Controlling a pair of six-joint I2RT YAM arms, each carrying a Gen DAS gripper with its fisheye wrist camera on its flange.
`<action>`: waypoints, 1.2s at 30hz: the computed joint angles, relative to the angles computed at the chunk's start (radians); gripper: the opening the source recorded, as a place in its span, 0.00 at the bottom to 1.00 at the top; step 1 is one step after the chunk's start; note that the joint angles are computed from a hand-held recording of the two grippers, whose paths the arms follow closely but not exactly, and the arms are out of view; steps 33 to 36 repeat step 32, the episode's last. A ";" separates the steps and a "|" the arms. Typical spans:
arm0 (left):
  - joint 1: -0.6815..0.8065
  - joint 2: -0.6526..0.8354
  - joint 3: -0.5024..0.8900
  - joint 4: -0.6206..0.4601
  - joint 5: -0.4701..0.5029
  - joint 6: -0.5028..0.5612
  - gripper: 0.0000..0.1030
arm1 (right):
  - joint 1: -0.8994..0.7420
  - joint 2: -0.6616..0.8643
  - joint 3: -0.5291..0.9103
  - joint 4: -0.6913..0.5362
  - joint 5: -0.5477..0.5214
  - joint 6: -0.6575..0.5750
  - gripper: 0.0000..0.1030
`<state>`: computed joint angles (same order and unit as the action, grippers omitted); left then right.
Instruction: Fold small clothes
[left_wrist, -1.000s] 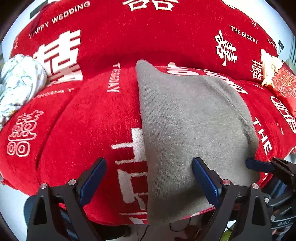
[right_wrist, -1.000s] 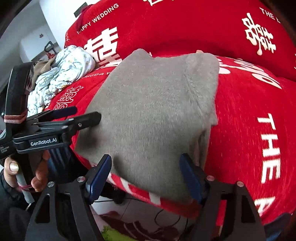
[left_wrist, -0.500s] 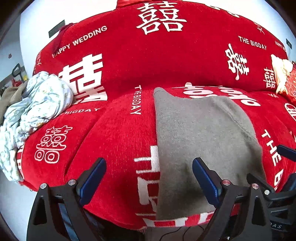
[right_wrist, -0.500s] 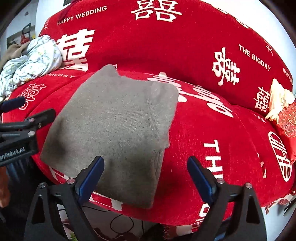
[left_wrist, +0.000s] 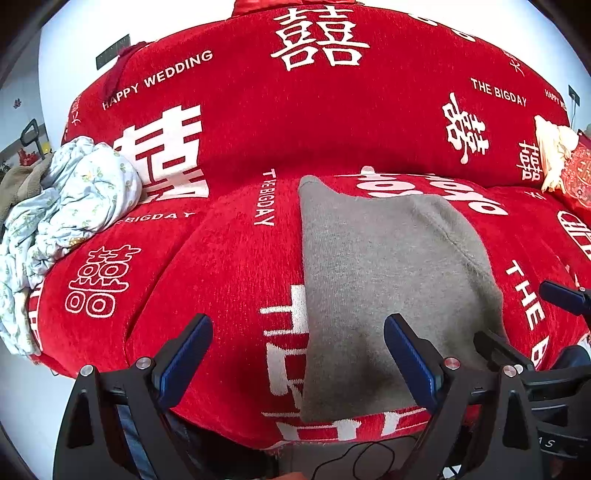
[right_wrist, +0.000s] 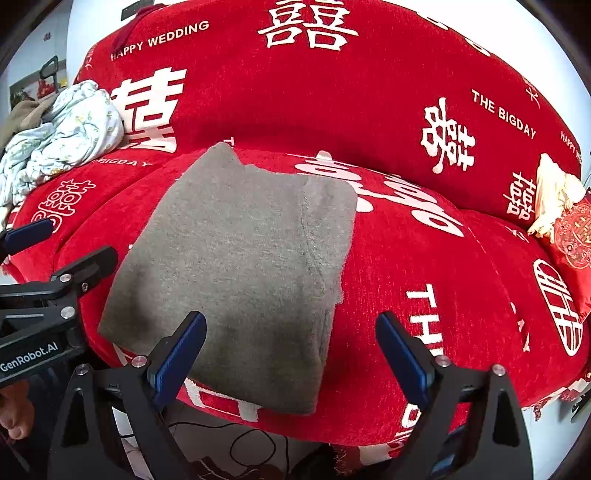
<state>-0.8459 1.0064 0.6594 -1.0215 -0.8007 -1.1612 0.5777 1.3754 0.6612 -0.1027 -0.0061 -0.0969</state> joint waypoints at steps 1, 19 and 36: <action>-0.004 0.002 0.002 -0.004 -0.001 -0.005 0.92 | 0.002 -0.002 0.001 -0.002 -0.002 -0.001 0.92; -0.015 -0.031 -0.006 -0.028 0.000 -0.034 0.92 | 0.042 -0.033 -0.001 -0.025 0.025 -0.001 0.92; -0.025 -0.016 0.002 -0.038 -0.002 -0.048 0.92 | 0.045 -0.035 -0.002 -0.029 0.025 0.004 0.92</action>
